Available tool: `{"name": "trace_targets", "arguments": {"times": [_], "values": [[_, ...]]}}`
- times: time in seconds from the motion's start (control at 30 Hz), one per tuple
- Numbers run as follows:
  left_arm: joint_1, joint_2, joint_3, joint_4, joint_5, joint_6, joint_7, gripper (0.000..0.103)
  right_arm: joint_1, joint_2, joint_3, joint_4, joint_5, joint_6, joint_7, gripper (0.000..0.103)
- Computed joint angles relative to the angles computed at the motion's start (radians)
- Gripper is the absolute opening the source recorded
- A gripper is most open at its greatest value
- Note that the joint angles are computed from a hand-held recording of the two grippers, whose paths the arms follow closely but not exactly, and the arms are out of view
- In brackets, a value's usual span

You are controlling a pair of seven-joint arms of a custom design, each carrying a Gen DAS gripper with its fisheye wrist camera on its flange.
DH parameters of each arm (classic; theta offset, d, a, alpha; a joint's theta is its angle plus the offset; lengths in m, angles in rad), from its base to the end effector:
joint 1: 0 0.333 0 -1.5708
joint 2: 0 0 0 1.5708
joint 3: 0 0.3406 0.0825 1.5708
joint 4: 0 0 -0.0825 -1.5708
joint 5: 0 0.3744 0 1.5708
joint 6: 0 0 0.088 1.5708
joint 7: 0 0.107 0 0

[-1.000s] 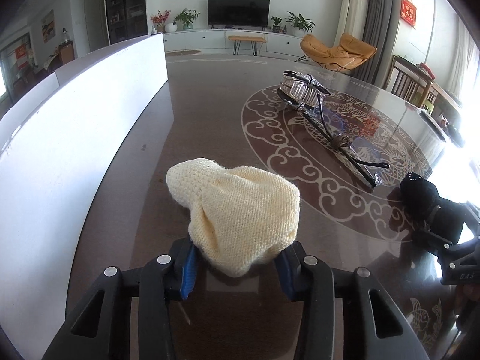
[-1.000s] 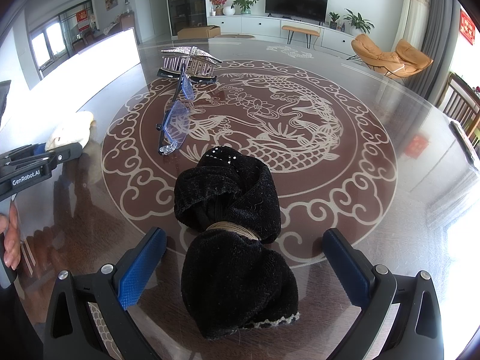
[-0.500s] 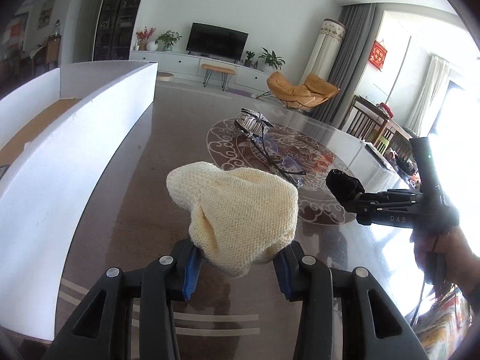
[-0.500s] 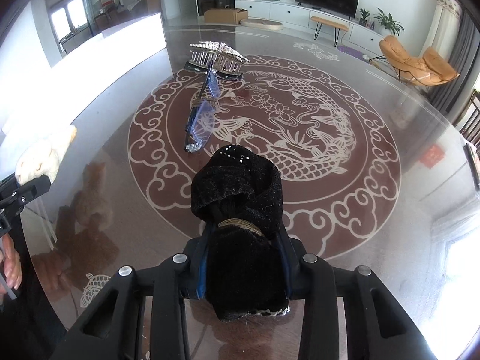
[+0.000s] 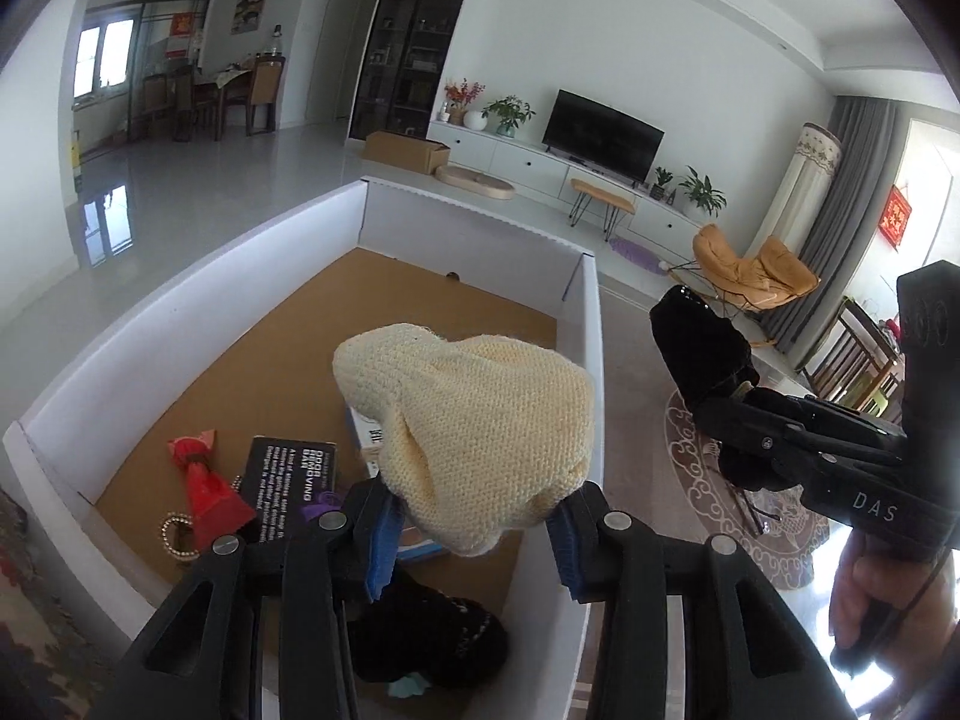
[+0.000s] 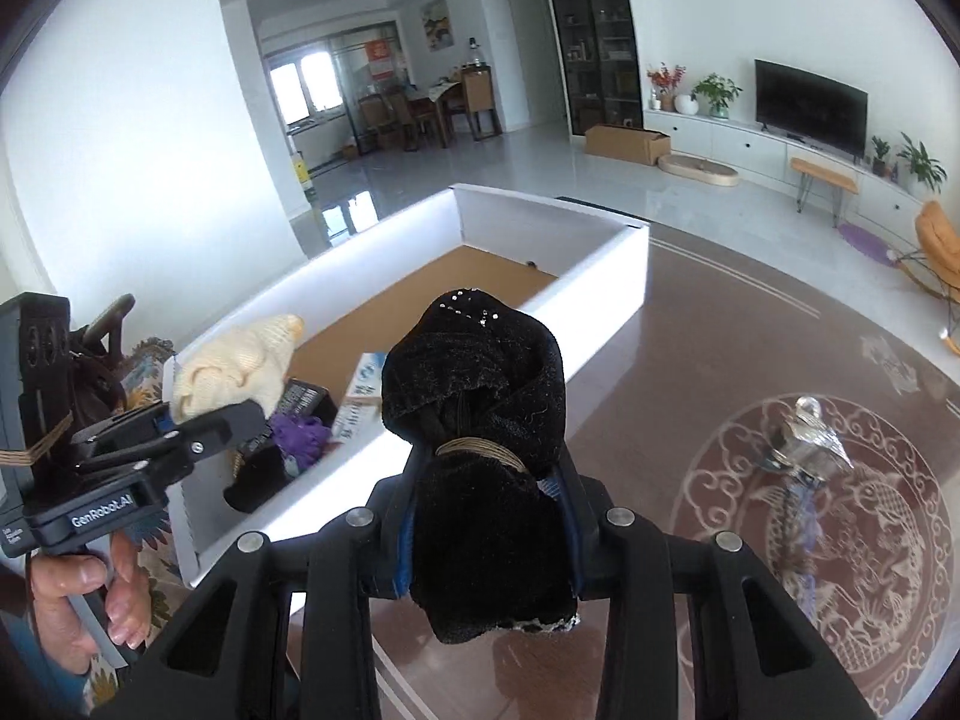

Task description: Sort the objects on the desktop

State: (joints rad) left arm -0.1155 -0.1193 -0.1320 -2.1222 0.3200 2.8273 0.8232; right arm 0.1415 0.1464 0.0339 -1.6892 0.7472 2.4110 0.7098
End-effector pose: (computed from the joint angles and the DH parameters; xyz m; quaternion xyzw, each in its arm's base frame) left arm 0.5318 -0.1544 0.5879 -0.7153 0.5659 -0.3457 0.2203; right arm 0.6363 0.1152 0.5993 -0.8095 0.4210 -0.1044 0.3957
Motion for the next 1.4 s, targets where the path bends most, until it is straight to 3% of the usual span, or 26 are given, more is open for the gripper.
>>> {"name": "trace_targets", "arguments": {"times": [0.2, 0.27, 0.3, 0.33, 0.43, 0.47, 0.53, 0.6, 0.77, 0.87, 0.9, 0.97, 1.13, 1.23, 1.4], "values": [[0.027, 0.079, 0.029, 0.054, -0.146, -0.152, 0.108, 0.045, 0.127, 0.204, 0.029, 0.229, -0.224, 0.008, 0.139, 0.039], [0.038, 0.103, 0.021, 0.076, -0.176, -0.219, 0.107, 0.049, 0.151, 0.252, 0.021, 0.281, -0.288, -0.036, 0.194, 0.047], [0.042, 0.102, 0.016, 0.074, -0.164, -0.214, 0.102, 0.05, 0.163, 0.273, 0.013, 0.302, -0.32, -0.053, 0.226, 0.06], [0.044, 0.096, 0.011, 0.064, -0.149, -0.187, 0.091, 0.059, 0.164, 0.282, 0.012, 0.305, -0.33, -0.053, 0.241, 0.07], [0.051, 0.06, -0.005, 0.029, 0.006, -0.143, -0.031, 0.083, 0.122, 0.246, 0.039, 0.228, -0.254, 0.012, 0.204, 0.074], [0.053, 0.048, -0.013, 0.021, 0.077, -0.14, -0.089, 0.086, 0.101, 0.218, 0.048, 0.183, -0.211, 0.04, 0.175, 0.076], [0.053, 0.022, -0.026, 0.0, 0.172, -0.127, -0.174, 0.088, 0.038, 0.15, 0.082, 0.089, -0.067, 0.079, 0.044, 0.083], [0.042, 0.003, -0.033, -0.022, 0.2, -0.089, -0.21, 0.088, 0.021, 0.064, 0.068, -0.036, 0.004, 0.174, -0.044, 0.094], [-0.003, -0.027, -0.067, -0.056, 0.254, 0.039, -0.27, 0.088, -0.038, -0.123, 0.002, -0.315, 0.223, 0.313, -0.34, 0.098], [-0.045, -0.014, -0.101, -0.035, 0.299, 0.068, -0.266, 0.095, -0.076, -0.189, -0.066, -0.445, 0.189, 0.381, -0.355, 0.098], [-0.063, 0.002, -0.109, -0.021, 0.301, 0.071, -0.253, 0.103, -0.094, -0.205, -0.085, -0.481, 0.151, 0.397, -0.327, 0.098], [-0.097, 0.055, -0.121, 0.016, 0.297, 0.082, -0.226, 0.103, -0.141, -0.216, -0.113, -0.534, 0.013, 0.415, -0.214, 0.098], [-0.175, 0.259, -0.147, 0.186, 0.178, -0.054, -0.073, 0.103, -0.221, -0.197, -0.162, -0.561, -0.11, 0.407, -0.118, 0.098], [-0.218, 0.352, -0.141, 0.282, 0.19, -0.17, -0.072, 0.103, -0.237, -0.185, -0.163, -0.555, -0.135, 0.389, -0.083, 0.098], [-0.257, 0.414, -0.116, 0.36, 0.241, -0.24, -0.091, 0.103, -0.235, -0.19, -0.153, -0.568, -0.145, 0.376, -0.097, 0.098]]}}
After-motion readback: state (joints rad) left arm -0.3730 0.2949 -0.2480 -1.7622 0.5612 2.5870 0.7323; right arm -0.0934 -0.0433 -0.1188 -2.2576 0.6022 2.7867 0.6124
